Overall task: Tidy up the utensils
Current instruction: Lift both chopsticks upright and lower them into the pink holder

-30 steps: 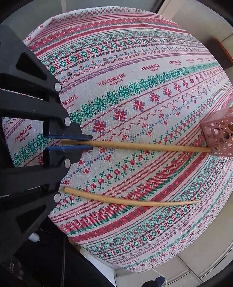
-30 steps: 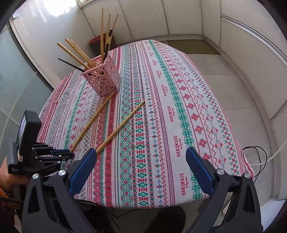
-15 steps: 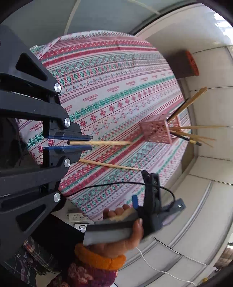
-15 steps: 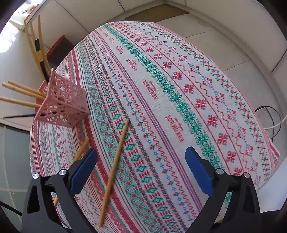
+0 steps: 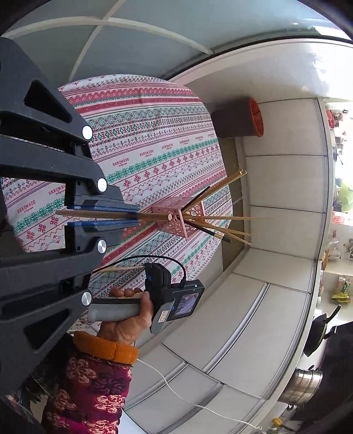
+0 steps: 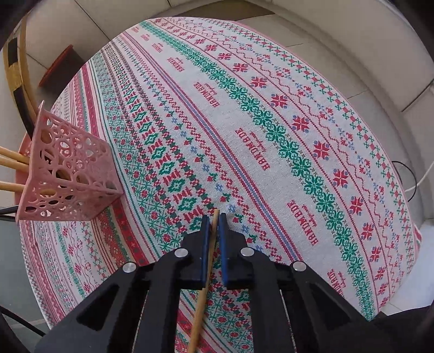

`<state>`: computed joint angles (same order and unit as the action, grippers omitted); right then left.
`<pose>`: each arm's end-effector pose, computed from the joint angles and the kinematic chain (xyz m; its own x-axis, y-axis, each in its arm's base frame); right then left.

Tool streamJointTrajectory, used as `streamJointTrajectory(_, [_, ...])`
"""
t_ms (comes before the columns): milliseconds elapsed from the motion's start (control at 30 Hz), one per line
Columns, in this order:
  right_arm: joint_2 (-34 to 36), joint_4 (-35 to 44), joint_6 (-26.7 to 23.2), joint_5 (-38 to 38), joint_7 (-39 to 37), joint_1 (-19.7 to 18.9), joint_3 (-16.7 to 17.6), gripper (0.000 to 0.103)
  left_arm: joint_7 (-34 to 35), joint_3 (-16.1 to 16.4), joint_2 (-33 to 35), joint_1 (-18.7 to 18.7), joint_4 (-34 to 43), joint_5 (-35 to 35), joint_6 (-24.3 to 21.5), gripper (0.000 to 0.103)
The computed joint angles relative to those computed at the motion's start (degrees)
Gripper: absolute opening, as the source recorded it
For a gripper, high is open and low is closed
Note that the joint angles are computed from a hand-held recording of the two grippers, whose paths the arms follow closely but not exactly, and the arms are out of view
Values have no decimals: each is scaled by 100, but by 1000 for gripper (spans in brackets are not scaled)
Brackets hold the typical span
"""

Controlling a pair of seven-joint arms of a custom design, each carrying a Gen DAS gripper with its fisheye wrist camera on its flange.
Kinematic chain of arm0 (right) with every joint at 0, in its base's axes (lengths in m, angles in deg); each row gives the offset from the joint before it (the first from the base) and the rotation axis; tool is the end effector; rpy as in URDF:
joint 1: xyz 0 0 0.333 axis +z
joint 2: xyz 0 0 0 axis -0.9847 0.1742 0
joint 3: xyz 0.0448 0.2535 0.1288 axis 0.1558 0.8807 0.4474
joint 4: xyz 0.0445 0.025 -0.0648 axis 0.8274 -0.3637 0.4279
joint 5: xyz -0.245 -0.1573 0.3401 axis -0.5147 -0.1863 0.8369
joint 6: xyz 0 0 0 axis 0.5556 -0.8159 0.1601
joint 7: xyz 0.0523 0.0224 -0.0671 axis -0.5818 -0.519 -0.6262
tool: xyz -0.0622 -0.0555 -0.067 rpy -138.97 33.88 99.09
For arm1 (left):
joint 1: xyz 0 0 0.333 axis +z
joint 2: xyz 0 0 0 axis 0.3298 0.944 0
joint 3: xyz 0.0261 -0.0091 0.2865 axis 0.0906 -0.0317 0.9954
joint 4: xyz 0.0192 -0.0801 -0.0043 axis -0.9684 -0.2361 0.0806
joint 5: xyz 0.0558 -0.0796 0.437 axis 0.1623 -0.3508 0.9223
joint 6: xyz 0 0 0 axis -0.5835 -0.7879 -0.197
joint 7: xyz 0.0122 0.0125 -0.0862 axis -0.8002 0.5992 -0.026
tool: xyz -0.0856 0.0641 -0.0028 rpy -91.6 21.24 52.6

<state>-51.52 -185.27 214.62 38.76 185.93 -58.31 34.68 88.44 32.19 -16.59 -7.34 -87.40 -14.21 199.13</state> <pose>0.6115 0.3198 0.4140 -0.2235 -0.9397 -0.2588 -0.9473 0.2719 -0.1695 0.3734 -0.4831 0.6251 -0.1447 -0.9837 0.1072 -0.7147 0.0290 -0.6988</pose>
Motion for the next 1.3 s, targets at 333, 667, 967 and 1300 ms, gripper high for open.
streamJointTrajectory(333, [-2428, -2149, 2070, 734, -1831, 129, 79, 5, -32, -18, 4, 34, 97, 38, 280, 4])
streamJointTrajectory(667, [-3493, -2161, 2483, 641, -2625, 319, -19, 5, 21, -70, 424, -56, 971, 676, 68, 4])
streamJointTrajectory(967, [-2979, -1036, 2726, 473, -2609, 102, 36, 5, -34, 129, 1147, -288, 2141, 1637, -46, 4])
streamJointTrajectory(1300, [-1815, 272, 2794, 14, -2192, -93, 104, 5, -446, 787, 2061, -558, 3073, 2046, 206, 4])
